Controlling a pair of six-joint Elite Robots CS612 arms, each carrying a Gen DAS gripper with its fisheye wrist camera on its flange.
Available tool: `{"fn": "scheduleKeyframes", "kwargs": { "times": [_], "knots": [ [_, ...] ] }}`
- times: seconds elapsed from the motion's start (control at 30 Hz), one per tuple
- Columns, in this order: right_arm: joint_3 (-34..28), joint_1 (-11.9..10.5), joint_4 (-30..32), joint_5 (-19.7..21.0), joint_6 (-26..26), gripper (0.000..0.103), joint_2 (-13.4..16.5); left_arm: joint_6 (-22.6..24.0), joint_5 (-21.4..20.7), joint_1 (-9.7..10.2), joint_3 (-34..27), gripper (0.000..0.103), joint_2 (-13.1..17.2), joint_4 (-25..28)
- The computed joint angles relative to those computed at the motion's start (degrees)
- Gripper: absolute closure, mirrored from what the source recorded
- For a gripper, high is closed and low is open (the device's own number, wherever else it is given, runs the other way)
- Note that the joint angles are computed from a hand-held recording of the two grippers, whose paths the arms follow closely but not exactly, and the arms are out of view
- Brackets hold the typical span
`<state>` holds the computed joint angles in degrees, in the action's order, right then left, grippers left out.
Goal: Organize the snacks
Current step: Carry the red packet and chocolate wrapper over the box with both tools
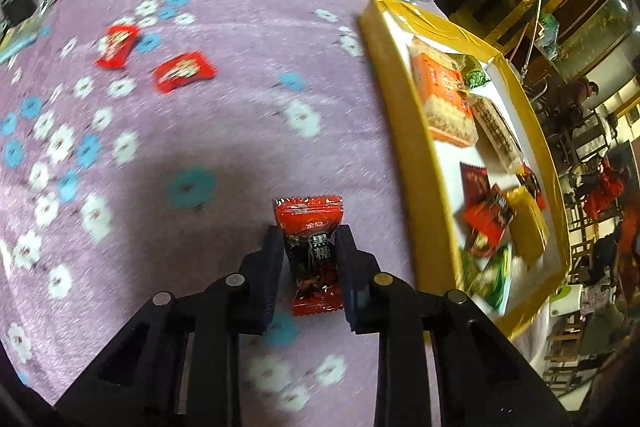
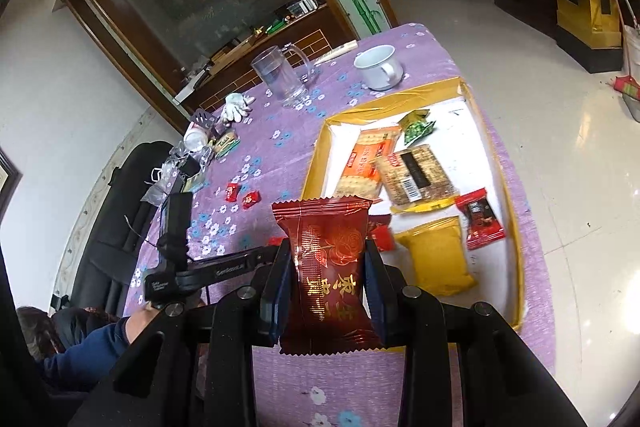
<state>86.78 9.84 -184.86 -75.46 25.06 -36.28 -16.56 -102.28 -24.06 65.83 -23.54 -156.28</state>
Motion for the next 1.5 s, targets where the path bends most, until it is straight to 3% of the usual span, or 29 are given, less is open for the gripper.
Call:
{"fn": "scheduleKeyframes", "kwargs": {
  "times": [0.3,0.63,0.77,0.9,0.97,1.13,1.5],
  "knots": [
    [-1.11,1.65,2.62,-2.43,-0.41,0.069,0.07,1.27,-4.73,0.77,3.59,0.08,-1.46,-2.98],
    [-1.44,1.92,3.74,-3.31,0.66,0.069,0.21,7.79,0.75,-1.01,4.79,0.076,-2.08,-3.58],
    [-1.75,1.89,3.86,-2.86,0.36,0.069,0.48,12.57,6.46,-2.36,6.56,0.08,-2.47,-6.61],
    [-2.05,1.83,4.41,-2.23,0.23,0.069,0.82,10.43,5.78,-1.93,7.55,0.081,-2.75,-8.13],
    [-2.2,1.73,4.58,-2.2,0.58,0.069,0.9,9.11,2.56,-1.29,7.76,0.081,-2.91,-8.82],
    [-2.39,1.48,5.02,-1.57,1.46,0.069,1.24,7.29,0.58,-1.0,8.65,0.081,-3.59,-11.5],
    [-1.42,0.9,4.58,-1.32,3.73,0.069,1.24,9.6,-0.21,-2.09,8.4,0.081,-4.93,-14.51]
  ]
}}
